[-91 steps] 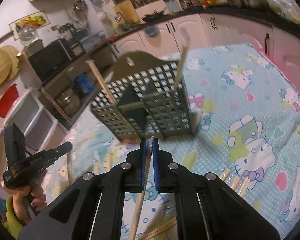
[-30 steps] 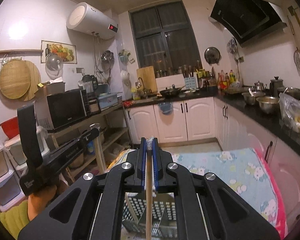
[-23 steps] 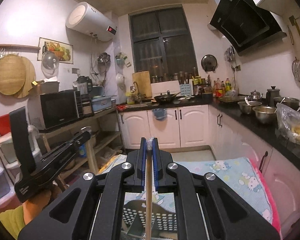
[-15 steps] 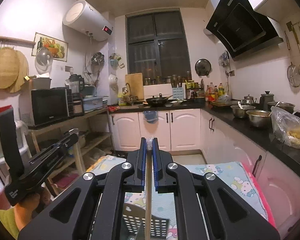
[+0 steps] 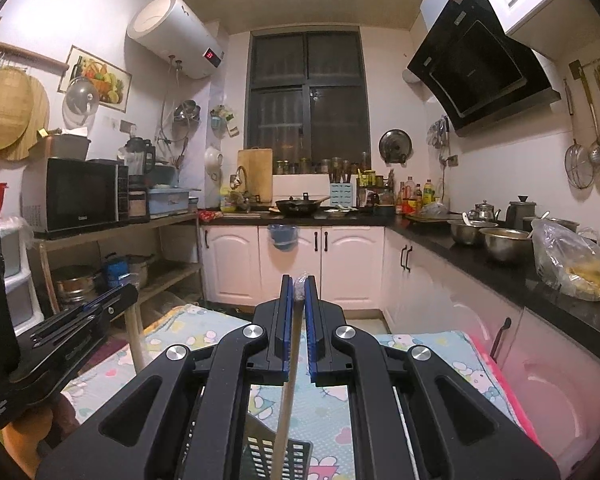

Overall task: Organize utensils
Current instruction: 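Lower both held chopsticks into the caddy slots and open both tools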

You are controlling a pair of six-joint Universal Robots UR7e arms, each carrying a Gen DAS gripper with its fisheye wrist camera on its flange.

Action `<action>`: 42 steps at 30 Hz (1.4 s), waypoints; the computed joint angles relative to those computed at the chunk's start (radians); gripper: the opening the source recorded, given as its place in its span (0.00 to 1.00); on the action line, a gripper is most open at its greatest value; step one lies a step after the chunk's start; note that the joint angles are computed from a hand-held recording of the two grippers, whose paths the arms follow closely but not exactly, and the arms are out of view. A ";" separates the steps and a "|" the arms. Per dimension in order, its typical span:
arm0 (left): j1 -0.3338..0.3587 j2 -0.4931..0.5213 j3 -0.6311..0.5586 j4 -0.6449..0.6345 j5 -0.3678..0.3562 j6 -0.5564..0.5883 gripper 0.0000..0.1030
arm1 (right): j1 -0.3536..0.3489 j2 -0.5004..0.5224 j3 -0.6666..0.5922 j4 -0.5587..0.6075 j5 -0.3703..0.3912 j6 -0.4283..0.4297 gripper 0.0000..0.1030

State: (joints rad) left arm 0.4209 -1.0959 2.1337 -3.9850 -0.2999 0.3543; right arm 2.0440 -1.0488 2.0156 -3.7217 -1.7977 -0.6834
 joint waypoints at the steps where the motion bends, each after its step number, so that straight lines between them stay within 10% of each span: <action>1: 0.001 -0.001 0.007 0.010 0.000 -0.012 0.01 | -0.002 0.003 0.004 -0.013 0.000 -0.008 0.06; 12: 0.011 -0.036 0.078 0.159 0.008 -0.186 0.01 | -0.026 0.014 0.047 -0.086 -0.004 -0.057 0.06; 27: -0.005 -0.108 0.156 0.319 0.029 -0.376 0.01 | -0.057 -0.082 0.132 0.060 -0.036 0.099 0.07; 37: -0.028 -0.289 0.228 0.810 0.018 -0.780 0.01 | -0.061 -0.165 0.161 0.257 -0.041 0.234 0.07; 42: -0.036 -0.383 0.239 1.074 -0.013 -0.982 0.18 | -0.053 -0.184 0.174 0.284 -0.058 0.240 0.07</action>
State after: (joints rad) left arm 0.3847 -1.4794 2.3728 -2.9112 -0.3132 -0.6278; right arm 1.9915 -1.2330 2.1898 -3.4372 -1.8561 -0.4433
